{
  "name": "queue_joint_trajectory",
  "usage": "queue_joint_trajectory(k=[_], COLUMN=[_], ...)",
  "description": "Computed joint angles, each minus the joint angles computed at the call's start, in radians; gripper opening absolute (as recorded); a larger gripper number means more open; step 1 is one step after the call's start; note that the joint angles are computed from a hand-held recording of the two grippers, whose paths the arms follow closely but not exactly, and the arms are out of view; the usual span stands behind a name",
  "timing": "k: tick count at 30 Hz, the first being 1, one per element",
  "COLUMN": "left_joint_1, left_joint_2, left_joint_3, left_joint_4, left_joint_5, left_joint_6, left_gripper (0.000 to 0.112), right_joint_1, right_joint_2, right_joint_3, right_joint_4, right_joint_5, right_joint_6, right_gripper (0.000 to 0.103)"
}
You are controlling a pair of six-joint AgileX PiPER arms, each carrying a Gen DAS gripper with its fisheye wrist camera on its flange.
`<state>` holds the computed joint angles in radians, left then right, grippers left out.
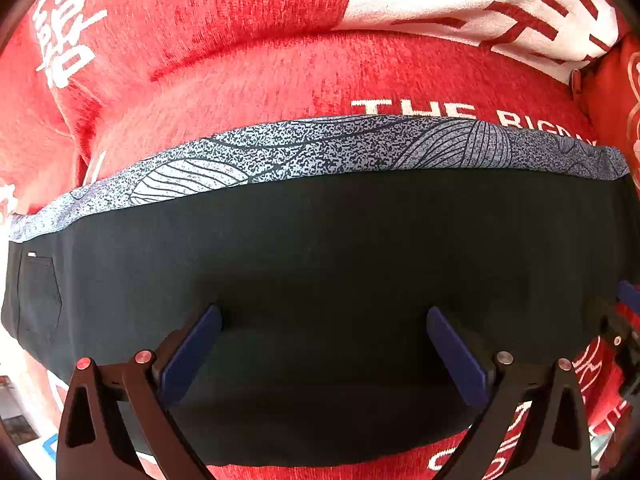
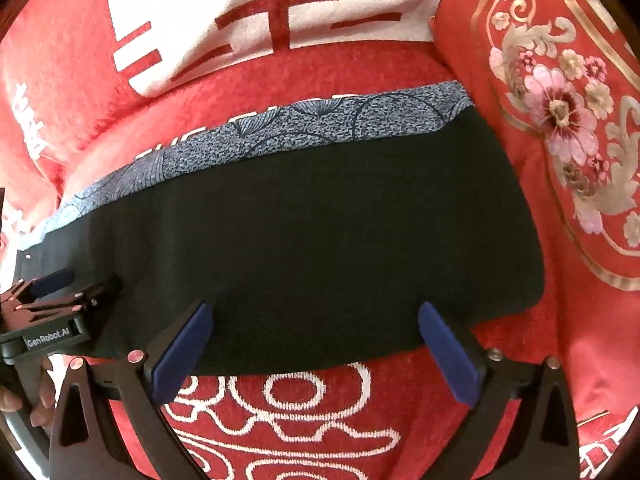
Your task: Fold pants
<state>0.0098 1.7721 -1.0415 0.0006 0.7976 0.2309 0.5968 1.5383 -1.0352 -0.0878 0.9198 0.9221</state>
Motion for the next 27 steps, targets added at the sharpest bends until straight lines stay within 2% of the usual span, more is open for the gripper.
queue_joint_trajectory(k=[8,16,23,25,27], left_joint_1=[-0.017,-0.028,-0.031,-0.03,-0.031], left_joint_2=[0.015,0.016,0.007,0.007,0.007], left_joint_3=[-0.015,-0.011,0.001,-0.001,-0.006], left_joint_4=[0.015,0.031,0.033,0.03,0.031], left_joint_5=[0.0,-0.008,-0.02,-0.013,-0.005], left_joint_6=[-0.024,-0.046,-0.048,-0.047,-0.049], left_gripper=[0.103,0.103,0.103,0.103,0.103], right_joint_1=[-0.068,-0.111,-0.077,-0.063,-0.076], right_joint_2=[-0.058,-0.267,-0.403,-0.445,-0.495], right_joint_3=[0.032,0.254,0.411,0.449,0.513], right_joint_4=[0.102,0.29,0.338,0.332,0.398], right_joint_5=[-0.031,-0.21,-0.333,-0.368,-0.436], right_joint_6=[-0.01,0.065,0.168,0.213,0.193], right_gripper=[0.103,0.103,0.102,0.095,0.062])
